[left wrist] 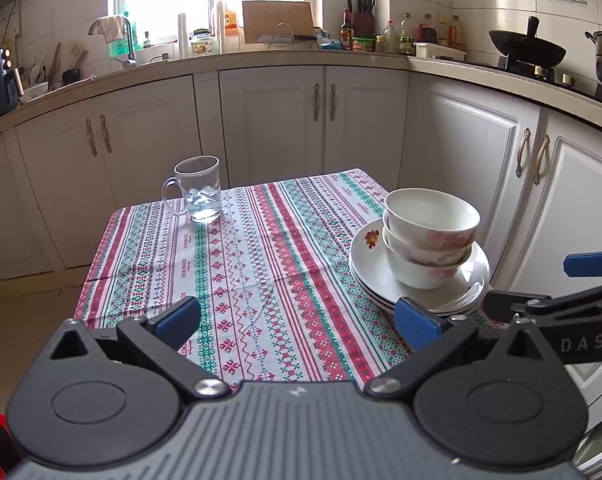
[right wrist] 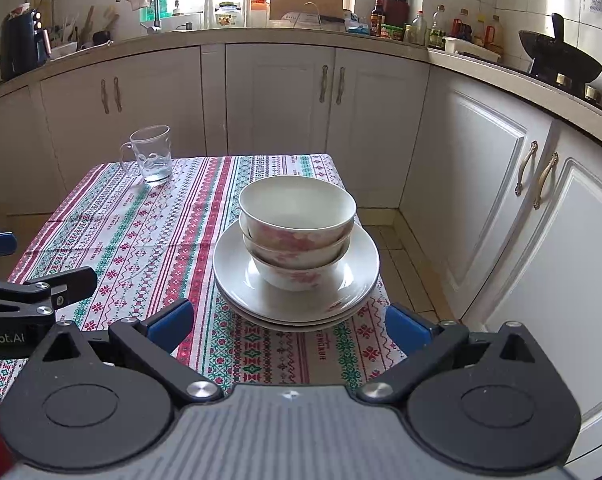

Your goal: Organize plates and bowls

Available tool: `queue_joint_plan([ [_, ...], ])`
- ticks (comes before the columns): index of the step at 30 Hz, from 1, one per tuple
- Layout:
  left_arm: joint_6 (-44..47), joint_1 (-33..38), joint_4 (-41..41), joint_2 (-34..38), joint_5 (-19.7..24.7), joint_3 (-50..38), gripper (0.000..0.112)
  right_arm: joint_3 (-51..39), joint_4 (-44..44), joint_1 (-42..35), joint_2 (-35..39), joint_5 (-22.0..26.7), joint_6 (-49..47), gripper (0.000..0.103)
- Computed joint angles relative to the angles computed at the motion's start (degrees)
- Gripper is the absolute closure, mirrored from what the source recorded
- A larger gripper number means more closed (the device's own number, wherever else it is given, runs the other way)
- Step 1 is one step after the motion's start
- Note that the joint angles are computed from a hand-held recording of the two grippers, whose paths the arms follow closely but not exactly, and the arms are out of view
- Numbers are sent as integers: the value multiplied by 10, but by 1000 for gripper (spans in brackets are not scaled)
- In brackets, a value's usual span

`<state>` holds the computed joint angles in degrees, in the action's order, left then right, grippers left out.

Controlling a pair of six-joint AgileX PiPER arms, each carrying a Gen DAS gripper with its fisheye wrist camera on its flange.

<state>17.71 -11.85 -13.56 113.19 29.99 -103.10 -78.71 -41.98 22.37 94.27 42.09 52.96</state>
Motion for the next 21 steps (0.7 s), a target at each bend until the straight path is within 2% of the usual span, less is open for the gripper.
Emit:
queue_joint_plan([
  [21, -52, -10, 50, -9, -2, 3, 10, -2, -23, 8, -1, 8, 23, 0],
])
